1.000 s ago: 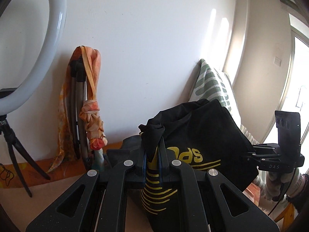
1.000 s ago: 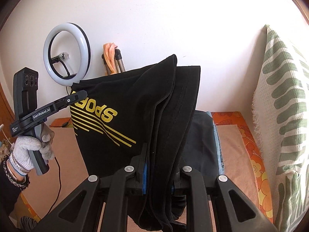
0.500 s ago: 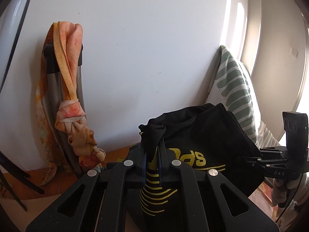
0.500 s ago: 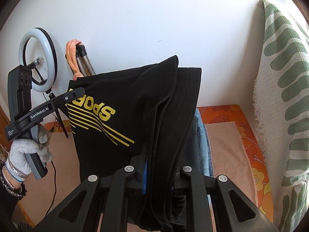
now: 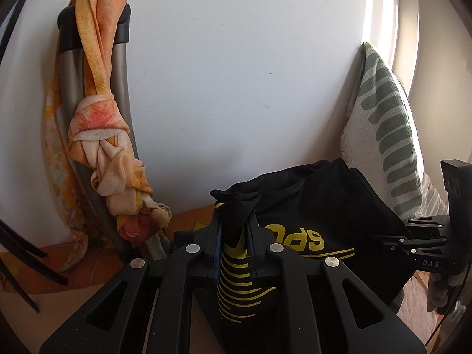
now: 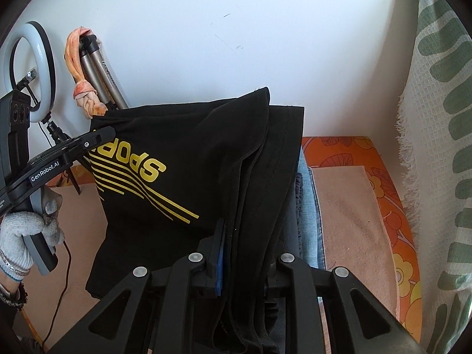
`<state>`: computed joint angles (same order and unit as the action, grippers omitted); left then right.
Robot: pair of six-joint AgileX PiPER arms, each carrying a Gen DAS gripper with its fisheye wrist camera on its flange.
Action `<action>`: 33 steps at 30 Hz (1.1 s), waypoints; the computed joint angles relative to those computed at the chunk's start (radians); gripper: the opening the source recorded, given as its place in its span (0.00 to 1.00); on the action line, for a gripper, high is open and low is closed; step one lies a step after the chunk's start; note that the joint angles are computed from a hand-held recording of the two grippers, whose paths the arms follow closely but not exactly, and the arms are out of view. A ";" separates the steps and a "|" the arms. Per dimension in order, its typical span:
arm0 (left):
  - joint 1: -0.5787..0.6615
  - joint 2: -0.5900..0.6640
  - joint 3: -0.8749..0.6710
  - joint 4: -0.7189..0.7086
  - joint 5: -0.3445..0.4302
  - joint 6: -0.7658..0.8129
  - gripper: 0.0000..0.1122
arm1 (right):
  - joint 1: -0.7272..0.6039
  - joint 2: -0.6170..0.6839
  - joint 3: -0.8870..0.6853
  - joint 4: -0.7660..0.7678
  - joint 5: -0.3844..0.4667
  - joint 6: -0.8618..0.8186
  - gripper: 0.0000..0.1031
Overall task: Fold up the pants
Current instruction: 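Lift the folded pants with the right gripper and carry them onto the blue jeans stack, then open the right gripper to release the pants onto the stack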
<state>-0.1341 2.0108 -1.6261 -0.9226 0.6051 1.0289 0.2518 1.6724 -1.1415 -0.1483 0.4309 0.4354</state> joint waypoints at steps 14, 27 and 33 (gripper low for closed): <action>0.064 -0.119 0.109 -0.062 0.056 0.078 0.47 | 0.094 -0.078 -0.009 -0.353 0.169 0.380 0.63; 0.237 -0.421 0.383 -0.173 0.260 0.232 0.59 | 0.441 -0.266 0.033 -0.639 0.487 0.767 0.86; 0.343 -0.575 0.505 -0.179 0.338 0.289 0.69 | 0.665 -0.280 0.012 -0.723 0.696 0.930 0.90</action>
<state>0.2085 1.4363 -1.1215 -1.1016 0.9430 1.3177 0.9169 1.3928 -1.1291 -0.8718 1.1272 1.3657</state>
